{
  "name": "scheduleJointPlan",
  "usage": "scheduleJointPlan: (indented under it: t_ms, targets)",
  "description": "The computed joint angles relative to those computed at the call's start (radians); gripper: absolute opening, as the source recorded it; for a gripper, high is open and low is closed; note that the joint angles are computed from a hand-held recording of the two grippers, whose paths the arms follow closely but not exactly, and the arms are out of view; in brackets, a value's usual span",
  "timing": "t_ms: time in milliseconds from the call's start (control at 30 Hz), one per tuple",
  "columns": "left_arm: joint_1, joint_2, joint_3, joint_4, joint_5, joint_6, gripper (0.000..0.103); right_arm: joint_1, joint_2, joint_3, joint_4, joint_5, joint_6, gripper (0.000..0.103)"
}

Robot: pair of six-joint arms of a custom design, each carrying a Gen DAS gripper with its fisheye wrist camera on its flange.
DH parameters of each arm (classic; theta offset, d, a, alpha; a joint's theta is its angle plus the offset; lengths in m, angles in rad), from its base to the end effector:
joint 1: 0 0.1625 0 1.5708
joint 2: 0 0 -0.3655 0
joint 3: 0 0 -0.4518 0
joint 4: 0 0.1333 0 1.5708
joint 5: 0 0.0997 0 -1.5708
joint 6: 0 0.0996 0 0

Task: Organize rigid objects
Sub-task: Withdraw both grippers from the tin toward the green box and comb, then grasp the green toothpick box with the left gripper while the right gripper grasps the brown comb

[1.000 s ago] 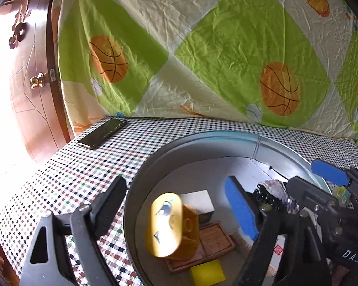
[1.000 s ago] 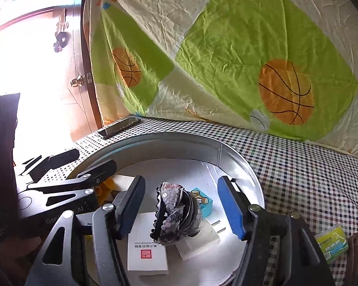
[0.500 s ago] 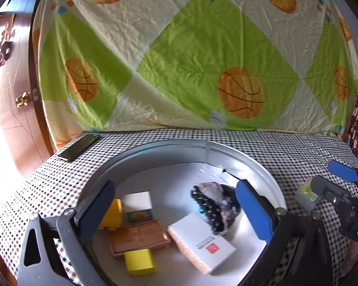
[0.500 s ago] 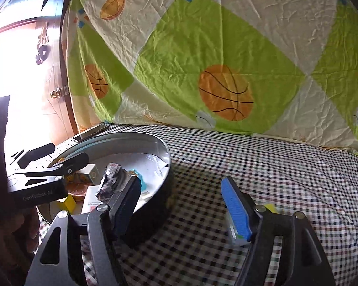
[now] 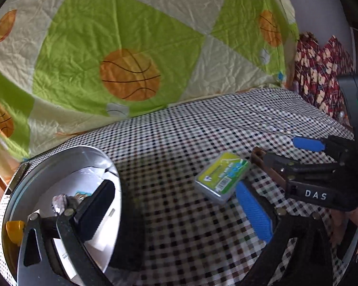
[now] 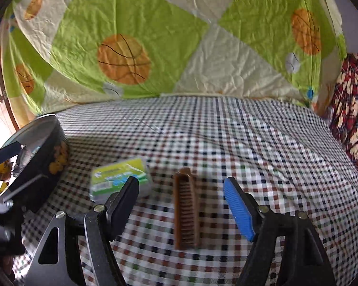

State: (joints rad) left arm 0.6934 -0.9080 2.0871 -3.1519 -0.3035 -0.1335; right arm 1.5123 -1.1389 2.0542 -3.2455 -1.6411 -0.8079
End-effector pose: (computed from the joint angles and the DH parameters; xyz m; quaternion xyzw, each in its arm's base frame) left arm -0.2392 -0.4957 0.0446 0.1769 0.7786 -0.4217 0.4297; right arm 0.0928 -0.5755 0.1329 0.3276 -0.8686 0.3225 0.1851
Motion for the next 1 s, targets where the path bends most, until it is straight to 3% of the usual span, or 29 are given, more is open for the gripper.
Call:
scheduleJointPlan:
  t_ms: [200,333,433,467,500,833,1000]
  targets:
    - [0.039,0.054,-0.082,0.037,-0.030,0.014,0.103,0.011,0.031,-0.074,0.134,-0.083,0.023,0.074]
    - [0.056,0.056,-0.098,0.074,-0.038,-0.016,0.103,0.016,0.048,-0.110,0.230,-0.113,0.032,0.064]
    - [0.066,0.060,-0.105,0.072,-0.064,-0.017,0.103,0.026,0.065,-0.117,0.209,-0.139,0.010,0.057]
    - [0.069,0.063,-0.108,0.066,-0.072,-0.010,0.103,0.031,0.068,-0.113,0.192,-0.152,0.003,0.048]
    - [0.071,0.067,-0.112,0.062,-0.080,-0.002,0.103,0.032,0.067,-0.109,0.186,-0.151,-0.005,0.028]
    - [0.100,0.095,-0.158,0.102,-0.164,0.048,0.102,0.003,0.029,-0.084,0.134,-0.098,0.062,0.027]
    - [0.123,0.097,-0.190,0.175,-0.214,0.011,0.102,0.002,0.024,-0.081,0.114,-0.098,0.072,0.027]
